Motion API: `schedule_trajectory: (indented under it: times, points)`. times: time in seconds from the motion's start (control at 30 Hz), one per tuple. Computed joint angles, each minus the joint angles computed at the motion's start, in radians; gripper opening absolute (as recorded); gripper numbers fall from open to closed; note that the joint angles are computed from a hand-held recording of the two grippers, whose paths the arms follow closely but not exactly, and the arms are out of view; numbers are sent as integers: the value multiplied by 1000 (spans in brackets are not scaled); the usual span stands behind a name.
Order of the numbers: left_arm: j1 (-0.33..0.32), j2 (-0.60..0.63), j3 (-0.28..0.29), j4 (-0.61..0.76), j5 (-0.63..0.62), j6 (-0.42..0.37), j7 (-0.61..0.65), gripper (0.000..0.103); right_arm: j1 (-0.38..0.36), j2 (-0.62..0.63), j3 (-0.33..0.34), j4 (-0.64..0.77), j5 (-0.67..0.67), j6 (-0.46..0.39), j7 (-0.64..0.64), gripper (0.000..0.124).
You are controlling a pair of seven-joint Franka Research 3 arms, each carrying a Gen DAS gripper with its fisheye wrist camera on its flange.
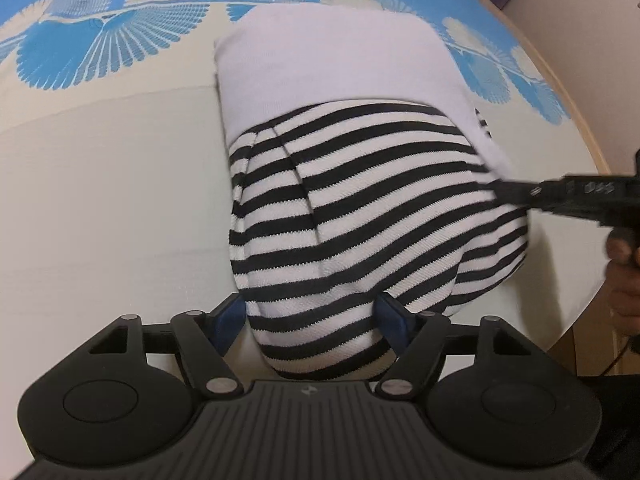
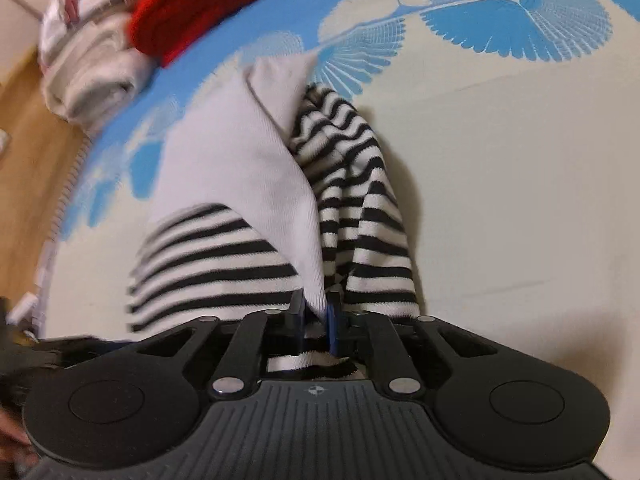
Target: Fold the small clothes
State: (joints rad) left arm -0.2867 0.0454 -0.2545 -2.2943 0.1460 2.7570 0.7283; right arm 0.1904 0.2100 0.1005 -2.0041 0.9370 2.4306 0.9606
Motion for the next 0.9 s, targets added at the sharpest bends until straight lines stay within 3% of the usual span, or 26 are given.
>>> schedule_trajectory:
  times: [0.07, 0.17, 0.3, 0.37, 0.47, 0.5, 0.57, 0.6, 0.67, 0.73, 0.8, 0.9]
  points:
    - [-4, 16, -3, 15, 8, -3, 8, 77, -5, -4, -10, 1, -12, -4, 24, 4]
    - [-2, 33, -14, 33, -35, -31, 79, 80, 19, 18, -20, -3, -143, -1, 101, 3]
    - [22, 12, -32, 35, -250, -86, 285, 80, 46, 36, -17, 31, -279, -7, 177, 4]
    - [32, -29, -15, 20, -308, -70, 333, 80, 47, 36, -11, 51, -309, -15, 166, 6]
    - [54, -55, 28, 2, -338, 6, 305, 80, 25, 22, 9, 57, -210, 37, 115, 26]
    - [60, -44, 38, 6, -378, 40, 329, 80, 14, 23, 22, 59, -130, 74, 77, 47]
    - [78, -1, 35, 12, -632, 131, 496, 80, 4, 39, 39, 74, -2, 134, 39, 72]
    - [96, 29, 20, 30, -766, 151, 576, 80, 3, 59, 42, 92, 27, 134, 44, 77]
    - [146, 97, -31, 61, -1002, 199, 721, 80, 5, 118, 36, 147, 8, 85, 93, 76]
    - [194, 155, -74, 97, -1128, 192, 792, 82, 26, 156, 24, 176, -72, 73, 169, 76]
    - [262, 212, -149, 153, -1336, 191, 991, 83, 24, 186, 31, 195, -95, 65, 193, 76]
    - [288, 270, -186, 213, -1598, 220, 1231, 86, 8, 229, 49, 227, -85, 57, 209, 79]
